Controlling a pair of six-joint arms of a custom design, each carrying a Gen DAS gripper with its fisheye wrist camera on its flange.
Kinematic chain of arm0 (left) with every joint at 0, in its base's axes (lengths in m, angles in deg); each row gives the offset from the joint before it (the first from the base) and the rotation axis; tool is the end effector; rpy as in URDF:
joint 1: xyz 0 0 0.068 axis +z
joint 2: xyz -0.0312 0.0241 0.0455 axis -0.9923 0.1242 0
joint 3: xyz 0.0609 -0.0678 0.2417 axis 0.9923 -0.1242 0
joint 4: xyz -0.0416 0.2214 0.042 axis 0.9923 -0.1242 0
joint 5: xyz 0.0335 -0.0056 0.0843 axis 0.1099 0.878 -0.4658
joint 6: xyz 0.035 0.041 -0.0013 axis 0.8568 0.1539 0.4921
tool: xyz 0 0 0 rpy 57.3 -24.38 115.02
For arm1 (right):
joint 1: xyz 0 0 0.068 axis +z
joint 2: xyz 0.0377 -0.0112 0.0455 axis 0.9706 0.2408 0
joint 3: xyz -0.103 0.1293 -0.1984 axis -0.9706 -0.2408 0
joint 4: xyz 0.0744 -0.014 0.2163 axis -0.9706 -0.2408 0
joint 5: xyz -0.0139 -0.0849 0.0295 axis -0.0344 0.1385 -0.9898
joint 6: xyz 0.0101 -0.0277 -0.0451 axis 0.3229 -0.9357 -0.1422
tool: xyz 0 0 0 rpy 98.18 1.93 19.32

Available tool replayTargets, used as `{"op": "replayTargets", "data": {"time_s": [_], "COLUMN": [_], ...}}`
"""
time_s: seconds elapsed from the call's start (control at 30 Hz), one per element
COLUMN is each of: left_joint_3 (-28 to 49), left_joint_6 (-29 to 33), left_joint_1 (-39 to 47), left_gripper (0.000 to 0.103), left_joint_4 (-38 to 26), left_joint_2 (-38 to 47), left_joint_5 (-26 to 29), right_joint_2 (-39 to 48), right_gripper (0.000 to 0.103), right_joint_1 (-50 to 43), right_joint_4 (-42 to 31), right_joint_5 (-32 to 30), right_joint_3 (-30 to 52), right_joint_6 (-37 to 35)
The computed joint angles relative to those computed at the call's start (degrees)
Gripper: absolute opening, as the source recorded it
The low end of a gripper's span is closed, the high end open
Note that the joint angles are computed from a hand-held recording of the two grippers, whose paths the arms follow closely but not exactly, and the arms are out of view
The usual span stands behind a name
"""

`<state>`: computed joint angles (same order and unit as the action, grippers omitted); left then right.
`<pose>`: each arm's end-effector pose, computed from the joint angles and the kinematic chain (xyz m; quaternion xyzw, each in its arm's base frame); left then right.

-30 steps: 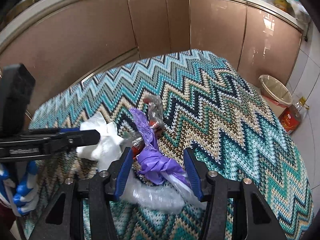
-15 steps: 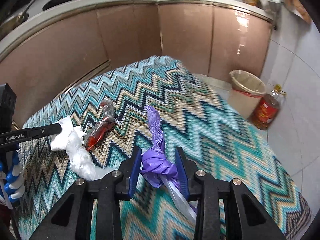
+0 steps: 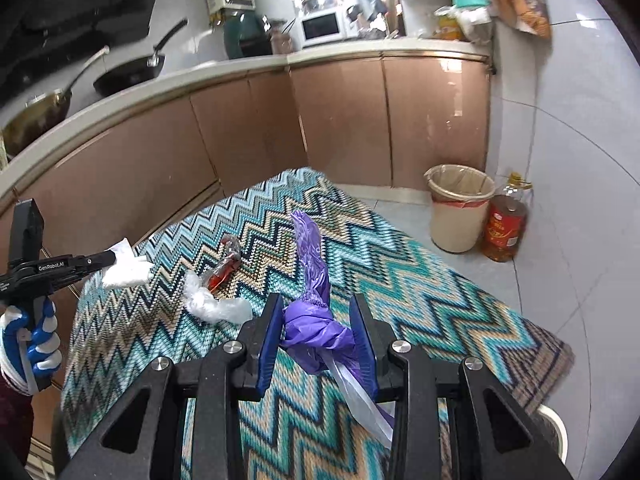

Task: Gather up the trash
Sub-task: 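Carry the purple bag and white tissue over the white bin and release both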

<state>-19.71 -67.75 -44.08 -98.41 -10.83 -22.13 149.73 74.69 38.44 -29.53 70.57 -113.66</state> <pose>0.1743 0.1144 0.2749 -0.2412 0.8573 -0.1607 0.4255 0.3364 0.0121 0.2925 -0.2951 0.8505 0.1900 0.3918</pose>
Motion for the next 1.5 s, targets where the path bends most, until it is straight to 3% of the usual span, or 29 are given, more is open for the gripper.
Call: {"op": "replayTargets", "data": {"time_s": [0.13,0.27,0.37,0.5,0.6,0.73,0.97,1.2,1.27,1.33,1.43,1.5], "left_joint_3": [2.7,5.6,8.1,11.1,14.4,21.9,41.1,64.5,72.7,81.9,99.3,103.2], "left_joint_6": [-0.8,-4.9,-10.2,-16.3,-19.3,-20.0,-18.9,-18.7,-19.4,-20.1,-20.9,-21.4], "left_joint_1": [-3.5,-13.5,-28.3,-48.5,-62.2,-73.4,-81.3,-82.7,-82.7,-82.8,-82.7,-82.7], "left_gripper": [0.002,0.002,0.002,0.002,0.002,0.002,0.002,0.002,0.005,0.005,0.005,0.005], "left_joint_4": [-5.2,-7.8,-7.9,-5.7,-3.1,-0.1,-1.0,-8.4,-11.1,-15.1,-23.2,-25.1], "left_joint_2": [-5.8,-10.6,-12.2,-8.1,-1.1,13.3,38.8,61.8,68.7,75.5,87.0,89.9], "left_joint_5": [-0.4,-4.8,-13.8,-25.9,-33.4,-38.1,-38.9,-36.1,-34.5,-33.9,-31.3,-30.3], "right_joint_2": [-3.9,-5.9,-5.3,-1.4,3.2,9.0,19.4,30.5,31.9,33.0,33.2,33.0], "right_gripper": [0.032,0.032,0.032,0.032,0.032,0.032,0.032,0.035,0.036,0.043,0.048,0.048], "right_joint_1": [-6.8,-15.1,-21.7,-30.2,-34.7,-38.5,-40.8,-41.3,-40.9,-40.6,-41.1,-41.5], "right_joint_4": [-2.1,-4.8,-7.4,-10.8,-13.3,-15.5,-16.4,-15.6,-14.3,-13.1,-10.9,-10.2], "right_joint_5": [-4.2,-8.9,-12.0,-15.4,-16.7,-17.4,-16.2,-13.4,-12.0,-10.3,-8.8,-8.0], "right_joint_3": [-1.8,-1.6,0.4,4.1,7.6,12.0,19.4,28.0,28.6,29.1,28.3,27.9], "right_joint_6": [-1.7,-4.2,-7.0,-10.7,-12.9,-14.2,-13.1,-8.9,-7.6,-6.7,-5.1,-5.0]}}
